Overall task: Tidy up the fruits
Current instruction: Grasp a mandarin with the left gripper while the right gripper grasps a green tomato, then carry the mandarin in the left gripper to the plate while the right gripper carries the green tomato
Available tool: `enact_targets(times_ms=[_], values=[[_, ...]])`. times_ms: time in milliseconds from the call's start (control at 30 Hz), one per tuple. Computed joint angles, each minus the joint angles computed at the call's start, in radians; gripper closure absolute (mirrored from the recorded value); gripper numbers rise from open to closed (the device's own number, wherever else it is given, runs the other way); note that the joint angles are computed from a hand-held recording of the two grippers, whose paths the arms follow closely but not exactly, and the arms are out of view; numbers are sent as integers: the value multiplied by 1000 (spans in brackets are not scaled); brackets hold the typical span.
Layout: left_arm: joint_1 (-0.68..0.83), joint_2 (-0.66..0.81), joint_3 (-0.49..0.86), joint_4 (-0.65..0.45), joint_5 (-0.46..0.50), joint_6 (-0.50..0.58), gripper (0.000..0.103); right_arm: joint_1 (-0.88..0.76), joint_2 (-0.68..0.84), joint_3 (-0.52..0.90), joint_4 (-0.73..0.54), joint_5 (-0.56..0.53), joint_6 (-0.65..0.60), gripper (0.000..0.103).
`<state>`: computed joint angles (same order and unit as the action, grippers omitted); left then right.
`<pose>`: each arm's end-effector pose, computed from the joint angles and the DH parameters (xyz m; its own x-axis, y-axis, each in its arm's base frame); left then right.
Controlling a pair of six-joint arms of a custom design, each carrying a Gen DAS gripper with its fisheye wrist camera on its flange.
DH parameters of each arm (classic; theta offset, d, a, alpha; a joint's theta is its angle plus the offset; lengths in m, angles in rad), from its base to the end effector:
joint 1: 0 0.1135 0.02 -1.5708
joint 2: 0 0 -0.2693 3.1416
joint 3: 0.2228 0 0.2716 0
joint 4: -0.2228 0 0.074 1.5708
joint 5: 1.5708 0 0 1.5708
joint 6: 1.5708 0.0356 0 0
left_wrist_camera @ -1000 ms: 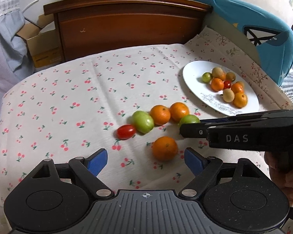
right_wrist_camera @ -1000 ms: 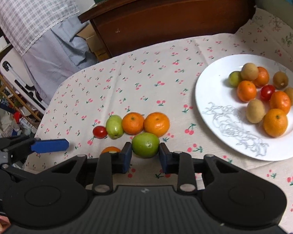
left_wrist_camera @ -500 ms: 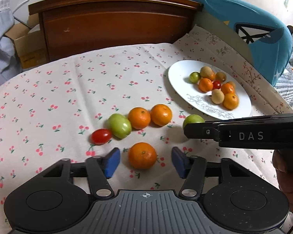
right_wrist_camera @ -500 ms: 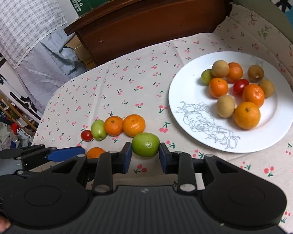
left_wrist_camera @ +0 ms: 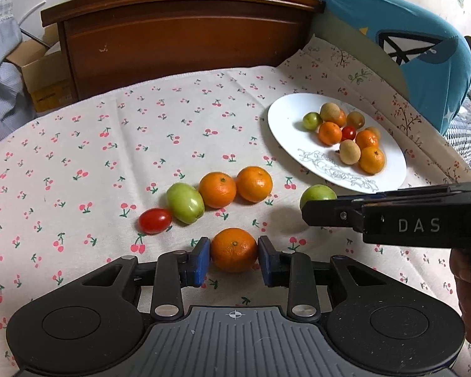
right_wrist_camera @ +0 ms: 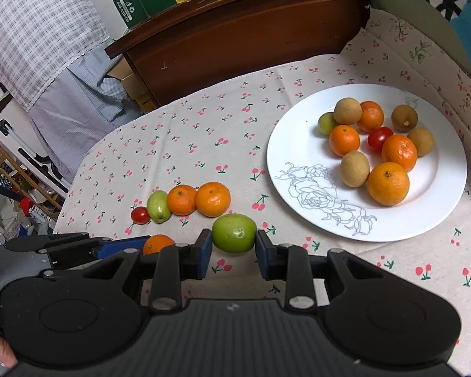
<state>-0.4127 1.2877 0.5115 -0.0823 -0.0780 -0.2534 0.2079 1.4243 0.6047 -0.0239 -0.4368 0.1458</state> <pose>0.2277 -0.0967 0.1465 -0.7597 0.0598 -0.6475 0.1681 0.9800 -0.1068 0.2669 0.0717 0.1479 -0.7903 -0.0322 -0.6119 -0.3511 0.8422 0.4092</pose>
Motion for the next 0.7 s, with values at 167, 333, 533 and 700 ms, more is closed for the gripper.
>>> enact_targets(times_ms=[167, 333, 533, 700], values=[[1, -20, 7, -12, -8, -17, 73, -19, -24, -6, 0, -14, 5, 73], [0, -43, 15, -23, -14, -30, 73, -38, -52, -8, -11, -29, 1, 73], [-2, -70, 27, -38, -13, -40, 73, -50, -86, -11, -21, -36, -3, 73], [8, -111, 36, -39, -14, -43, 73, -87, -135, -13, -23, -63, 1, 73]])
